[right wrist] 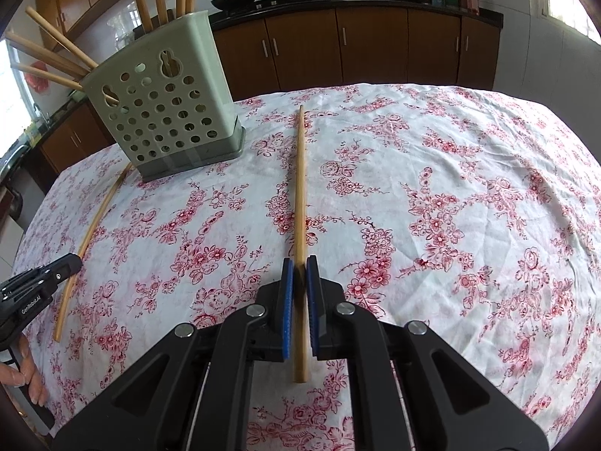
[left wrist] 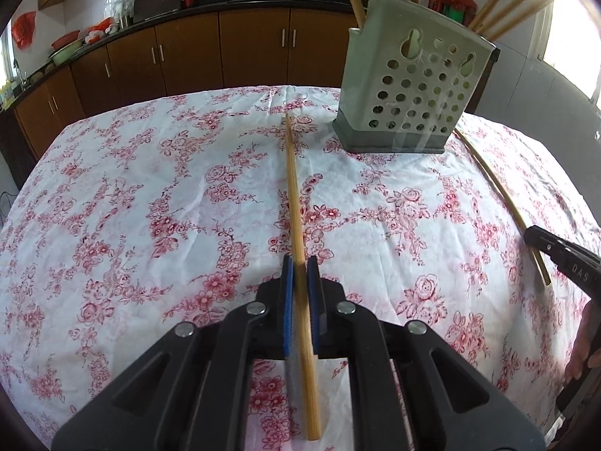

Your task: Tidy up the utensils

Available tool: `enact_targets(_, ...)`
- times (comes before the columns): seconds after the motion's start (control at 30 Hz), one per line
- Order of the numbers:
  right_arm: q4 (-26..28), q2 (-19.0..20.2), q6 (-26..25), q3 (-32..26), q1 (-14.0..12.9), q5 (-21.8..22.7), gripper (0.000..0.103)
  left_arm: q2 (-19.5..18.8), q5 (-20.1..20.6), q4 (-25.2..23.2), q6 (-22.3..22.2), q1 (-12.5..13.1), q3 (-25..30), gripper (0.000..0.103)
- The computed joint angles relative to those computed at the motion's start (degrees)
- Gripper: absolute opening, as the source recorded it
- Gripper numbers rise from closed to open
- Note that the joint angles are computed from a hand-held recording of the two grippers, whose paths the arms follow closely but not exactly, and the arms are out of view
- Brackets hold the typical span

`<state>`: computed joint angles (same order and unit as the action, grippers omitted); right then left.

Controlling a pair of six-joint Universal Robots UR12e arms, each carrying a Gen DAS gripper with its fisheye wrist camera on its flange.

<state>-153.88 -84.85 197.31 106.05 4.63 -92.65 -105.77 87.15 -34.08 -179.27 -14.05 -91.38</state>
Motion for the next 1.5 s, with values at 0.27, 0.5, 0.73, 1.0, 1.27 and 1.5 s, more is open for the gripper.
enact_targets(0.27, -5.8, -2.1, -0.3, 0.7, 0.2, -1.7, 0.008, 2.1, 0.0, 3.2, 1.2, 0.1, -0.6, 0.009)
enact_targets(0.5, -12.4, -3.2, -1.4, 0.0, 0.8, -4.3, 0.008, 4.0, -3.1, 10.0, 1.2, 0.6, -0.3, 0.005)
enact_targets(0.73, -14.8, -3.4, -2.1, -0.3, 0.6, -4.2, 0.008, 3.7, -3.0, 8.1, 1.4, 0.8, 0.6, 0.011)
enact_targets(1.0, -13.4, -3.7, -2.1, 0.8, 1.0, -3.4, 0.008, 3.2, -1.9, 0.2, 3.1, 1.0, -2.5, 0.020)
enact_targets(1.27, -13.3, -4.1, -1.9, 1.3, 0.7, -3.0, 0.008, 2.9, -0.6, -0.2, 4.2, 1.3, -3.2, 0.008)
enact_targets(1.5, -15.8, -4.2, -3.3, 1.0, 1.1, -4.1, 0.008, 4.0, -2.2, 3.1, 3.2, 1.6, -2.5, 0.008)
